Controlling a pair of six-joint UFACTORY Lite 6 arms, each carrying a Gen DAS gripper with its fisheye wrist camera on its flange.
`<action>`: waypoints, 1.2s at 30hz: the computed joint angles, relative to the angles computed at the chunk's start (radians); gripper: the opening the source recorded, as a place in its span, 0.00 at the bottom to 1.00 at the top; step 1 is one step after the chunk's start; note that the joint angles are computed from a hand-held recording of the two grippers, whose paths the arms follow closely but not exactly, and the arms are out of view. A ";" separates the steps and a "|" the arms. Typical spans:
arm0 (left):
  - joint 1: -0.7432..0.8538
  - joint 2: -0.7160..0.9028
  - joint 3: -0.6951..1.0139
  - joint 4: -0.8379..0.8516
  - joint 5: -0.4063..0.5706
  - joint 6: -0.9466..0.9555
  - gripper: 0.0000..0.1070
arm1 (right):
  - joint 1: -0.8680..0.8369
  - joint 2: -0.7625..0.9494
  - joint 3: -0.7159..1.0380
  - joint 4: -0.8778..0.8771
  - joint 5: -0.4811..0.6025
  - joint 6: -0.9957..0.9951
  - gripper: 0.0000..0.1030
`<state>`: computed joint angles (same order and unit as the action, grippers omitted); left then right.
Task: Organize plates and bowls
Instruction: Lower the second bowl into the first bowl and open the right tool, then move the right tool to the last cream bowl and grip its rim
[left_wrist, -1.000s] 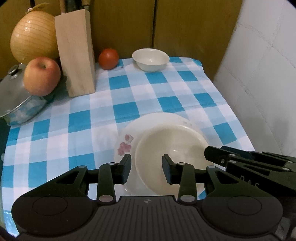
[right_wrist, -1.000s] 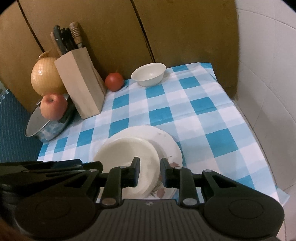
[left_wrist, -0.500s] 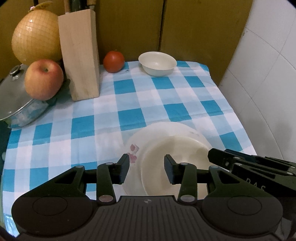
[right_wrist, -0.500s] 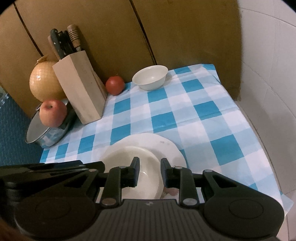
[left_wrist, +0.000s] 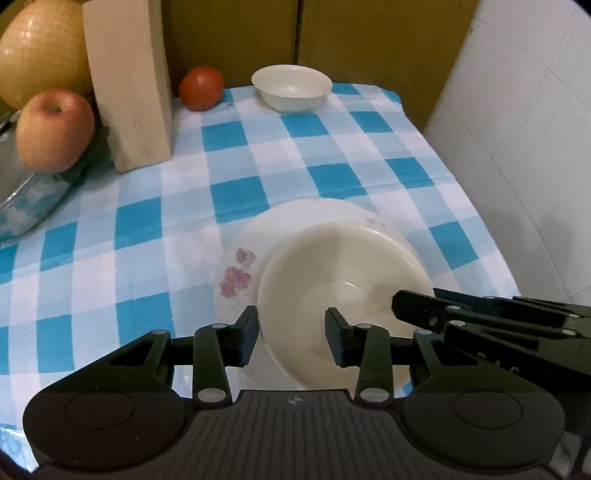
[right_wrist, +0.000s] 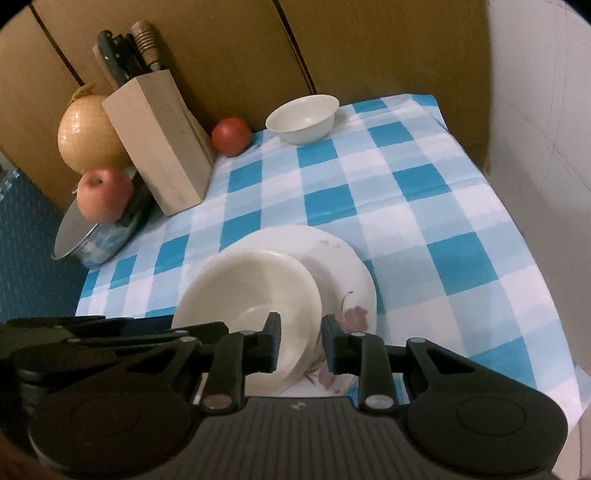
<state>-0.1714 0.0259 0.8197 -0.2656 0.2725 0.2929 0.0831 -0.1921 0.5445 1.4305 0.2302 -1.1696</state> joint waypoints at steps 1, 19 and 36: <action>-0.005 0.003 0.004 0.032 -0.001 -0.042 0.44 | 0.000 0.007 0.006 0.008 -0.002 -0.001 0.17; -0.058 0.396 0.519 0.337 0.004 -0.431 0.46 | -0.072 0.534 0.612 0.062 0.001 0.014 0.15; 0.054 0.855 1.069 0.054 0.177 -0.170 0.55 | -0.142 0.918 1.077 -0.268 0.109 0.341 0.15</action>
<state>-0.1170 0.8812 1.8891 -0.2111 0.4492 0.1233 -0.0584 0.7257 1.6211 1.1623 0.3387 -0.8286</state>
